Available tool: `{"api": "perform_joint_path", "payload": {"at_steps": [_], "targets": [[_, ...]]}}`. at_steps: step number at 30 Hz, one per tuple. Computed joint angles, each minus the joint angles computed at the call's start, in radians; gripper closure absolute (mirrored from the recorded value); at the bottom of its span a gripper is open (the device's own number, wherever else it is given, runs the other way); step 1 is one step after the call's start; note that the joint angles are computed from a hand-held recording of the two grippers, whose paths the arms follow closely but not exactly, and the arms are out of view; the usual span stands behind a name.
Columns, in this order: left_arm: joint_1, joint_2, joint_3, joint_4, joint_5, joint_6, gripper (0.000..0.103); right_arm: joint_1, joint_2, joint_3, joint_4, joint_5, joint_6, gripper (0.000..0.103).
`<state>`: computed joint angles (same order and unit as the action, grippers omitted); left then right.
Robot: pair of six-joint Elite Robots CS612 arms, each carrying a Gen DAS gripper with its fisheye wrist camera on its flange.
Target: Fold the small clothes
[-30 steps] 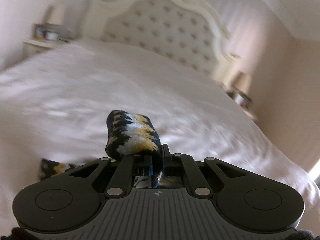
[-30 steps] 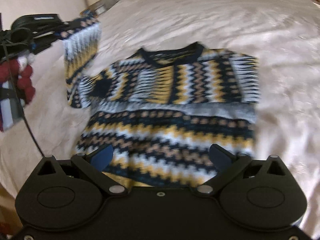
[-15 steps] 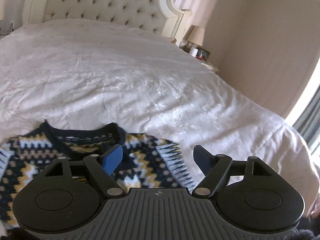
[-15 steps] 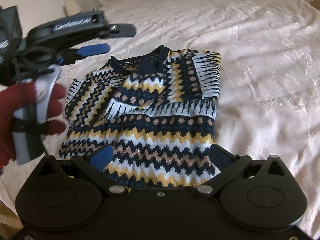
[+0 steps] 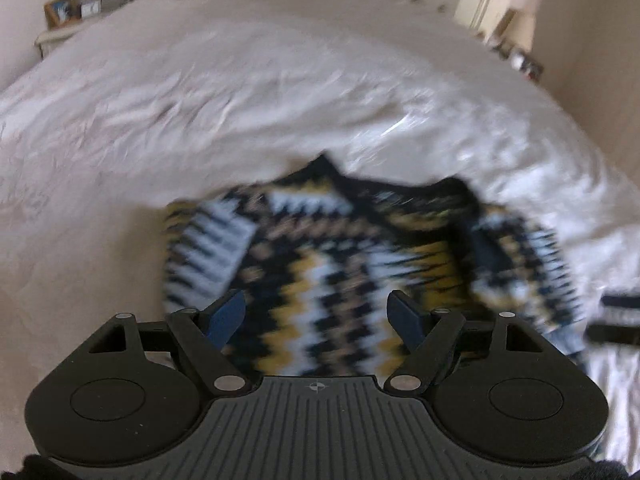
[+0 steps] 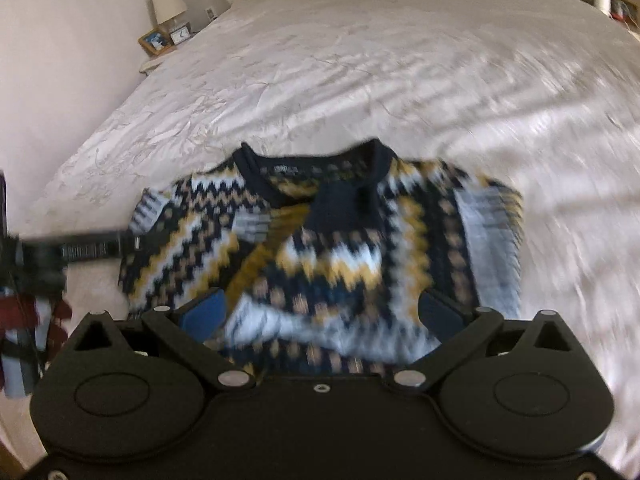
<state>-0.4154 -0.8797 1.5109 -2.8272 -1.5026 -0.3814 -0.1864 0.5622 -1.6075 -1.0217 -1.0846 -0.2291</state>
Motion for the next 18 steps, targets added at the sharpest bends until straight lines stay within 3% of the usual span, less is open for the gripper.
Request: {"api": "perform_joint_path", "payload": {"at_steps": [4,9,13,15,18], "targets": [[0.028,0.036,-0.032,0.077,-0.03,-0.019,0.026,0.042,-0.036,0.113,-0.085,-0.062,0.026,0.002],[0.036,0.051,-0.029,0.035,-0.05,-0.055,0.024,0.096,-0.08,0.253,-0.143,-0.196,0.025,0.014],[0.035,0.044,-0.016,0.004,-0.052,-0.088,0.023,0.14,-0.098,0.335,-0.176,-0.343,-0.017,0.022],[0.033,0.031,0.004,-0.031,-0.047,-0.114,0.023,0.149,-0.108,0.362,-0.162,-0.386,-0.026,0.052],[0.028,0.004,0.042,-0.073,-0.035,-0.14,0.023,0.14,-0.112,0.363,-0.145,-0.39,-0.029,0.085]]}}
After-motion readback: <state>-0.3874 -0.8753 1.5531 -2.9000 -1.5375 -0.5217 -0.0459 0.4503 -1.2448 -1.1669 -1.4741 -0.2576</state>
